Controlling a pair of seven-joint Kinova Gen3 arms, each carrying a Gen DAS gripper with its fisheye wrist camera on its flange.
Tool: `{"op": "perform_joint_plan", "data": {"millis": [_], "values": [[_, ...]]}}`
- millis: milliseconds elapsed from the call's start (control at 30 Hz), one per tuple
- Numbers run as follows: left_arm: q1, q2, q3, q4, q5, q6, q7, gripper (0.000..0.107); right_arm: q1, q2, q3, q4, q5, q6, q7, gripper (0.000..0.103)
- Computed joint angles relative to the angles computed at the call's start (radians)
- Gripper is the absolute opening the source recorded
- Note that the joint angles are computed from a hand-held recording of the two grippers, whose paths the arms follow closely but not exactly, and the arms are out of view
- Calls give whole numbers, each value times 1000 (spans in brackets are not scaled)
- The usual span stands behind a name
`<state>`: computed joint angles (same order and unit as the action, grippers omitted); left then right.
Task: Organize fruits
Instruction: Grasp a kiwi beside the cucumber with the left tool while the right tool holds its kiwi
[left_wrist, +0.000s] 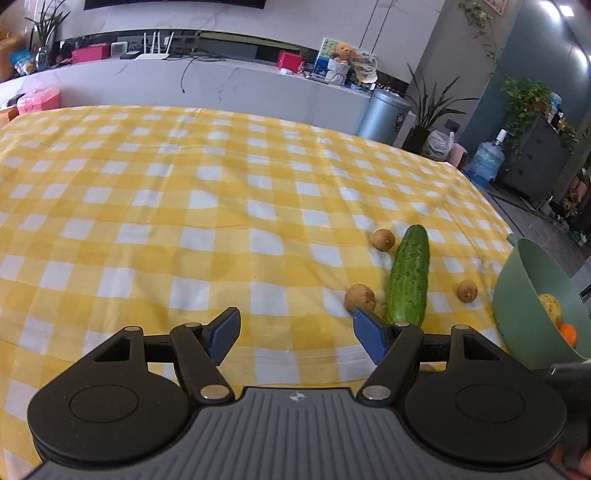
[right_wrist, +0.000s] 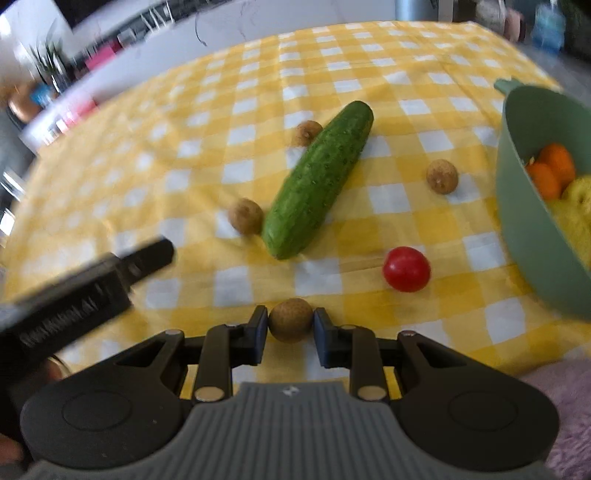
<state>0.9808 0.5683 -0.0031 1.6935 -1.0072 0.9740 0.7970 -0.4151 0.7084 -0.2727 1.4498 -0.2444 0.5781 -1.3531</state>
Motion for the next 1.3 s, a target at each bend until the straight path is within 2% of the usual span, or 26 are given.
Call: {"op": "perform_joint_plan", "data": {"millis": [67,200,300,333,400,533,600,700,733,900,967,1067,1167,1300], "values": [[2,-3,-4,3,-5,0,13,82,64,2,-56,15,-59,-17,33,23],[-2,-12,-9,28,-29,-28,59,82,92,-16,-74,51,-97,-59,54,23],[-8,-12,-4,35,-63,-50,-13,82,152,9,-128,37,-146,-31,105,23],[-24,-12,18,34,-82,-45,-54,82,175,25,-145,22,-171,-7,123,23],[-20,-22,6,50,-118,-69,-86,82,180,36,-138,10,-195,14,138,23],[-58,-62,2,109,-205,-173,-72,81,169,20,-115,39,-220,-38,136,23],[-64,-67,-14,114,-197,-209,-131,79,191,25,-135,42,-241,-45,153,23],[-163,-82,55,132,-186,-281,-253,71,212,30,-150,44,-264,-43,173,23],[-178,-89,55,141,-176,-319,-294,70,213,31,-147,43,-268,-41,173,23],[-209,-105,-6,169,-112,-491,-423,70,210,28,-138,45,-277,-44,184,23],[-241,-93,5,152,-74,-519,-505,70,198,23,-129,49,-271,-51,180,23],[-319,-63,79,110,-27,-500,-627,70,195,27,-125,41,-266,-35,176,23],[-288,-42,21,88,41,-521,-714,70,196,31,-125,37,-269,-33,175,23],[-256,-47,-52,115,33,-616,-739,70,190,37,-119,29,-265,-23,171,23]]}}
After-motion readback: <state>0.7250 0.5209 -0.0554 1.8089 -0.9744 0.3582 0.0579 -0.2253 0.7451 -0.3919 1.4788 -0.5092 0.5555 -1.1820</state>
